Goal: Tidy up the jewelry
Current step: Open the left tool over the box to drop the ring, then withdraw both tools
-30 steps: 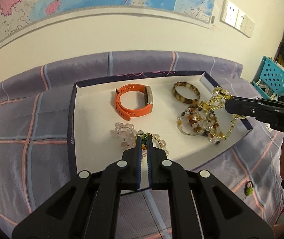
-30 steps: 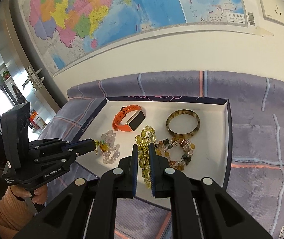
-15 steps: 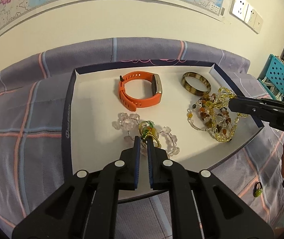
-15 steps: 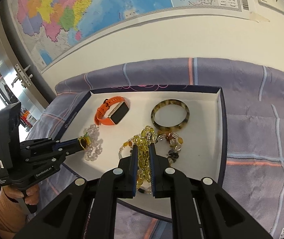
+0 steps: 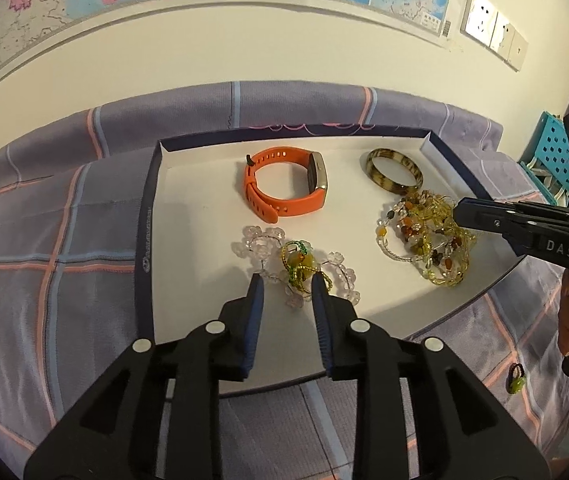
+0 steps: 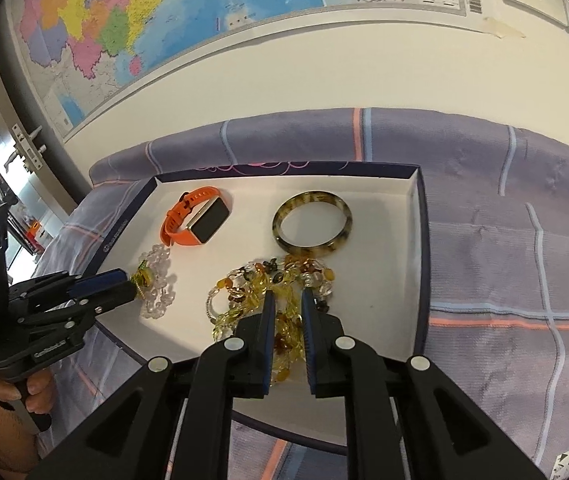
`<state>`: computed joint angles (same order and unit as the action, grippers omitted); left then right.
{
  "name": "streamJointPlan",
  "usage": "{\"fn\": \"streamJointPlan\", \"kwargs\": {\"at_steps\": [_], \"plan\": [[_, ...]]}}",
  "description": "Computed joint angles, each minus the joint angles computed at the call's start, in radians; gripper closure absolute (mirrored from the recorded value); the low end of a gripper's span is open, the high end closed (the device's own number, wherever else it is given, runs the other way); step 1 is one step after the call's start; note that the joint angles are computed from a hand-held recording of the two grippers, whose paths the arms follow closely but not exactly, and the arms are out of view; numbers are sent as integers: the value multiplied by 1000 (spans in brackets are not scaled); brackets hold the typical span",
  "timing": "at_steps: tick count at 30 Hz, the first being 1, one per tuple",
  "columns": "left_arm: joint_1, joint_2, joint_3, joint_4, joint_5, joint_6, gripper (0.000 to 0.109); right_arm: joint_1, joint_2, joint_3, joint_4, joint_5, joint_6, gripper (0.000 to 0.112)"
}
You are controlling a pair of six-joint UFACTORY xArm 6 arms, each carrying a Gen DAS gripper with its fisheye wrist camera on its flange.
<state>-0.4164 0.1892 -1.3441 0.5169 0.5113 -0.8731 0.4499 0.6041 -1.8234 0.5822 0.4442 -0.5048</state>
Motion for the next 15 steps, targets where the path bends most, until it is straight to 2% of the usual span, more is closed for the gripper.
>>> {"fn": "streamJointPlan", "kwargs": {"at_steps": [1, 5, 7, 10, 15], "plan": [[-1, -7, 6, 14, -2, -12, 75, 0, -2, 2, -3, -3, 2, 100], [-6, -37, 32, 67, -3, -60, 70, 2, -13, 24, -12, -24, 8, 95], [-10, -56, 51, 96, -8, -85, 65, 5, -26, 48, -20, -45, 15, 86], [-20, -85, 82, 129, -20, -119, 63, 10, -64, 107, -3, -91, -10, 79], [-40, -136, 141, 170, -47, -172, 62, 15, -139, 209, 87, -135, -110, 76]]}}
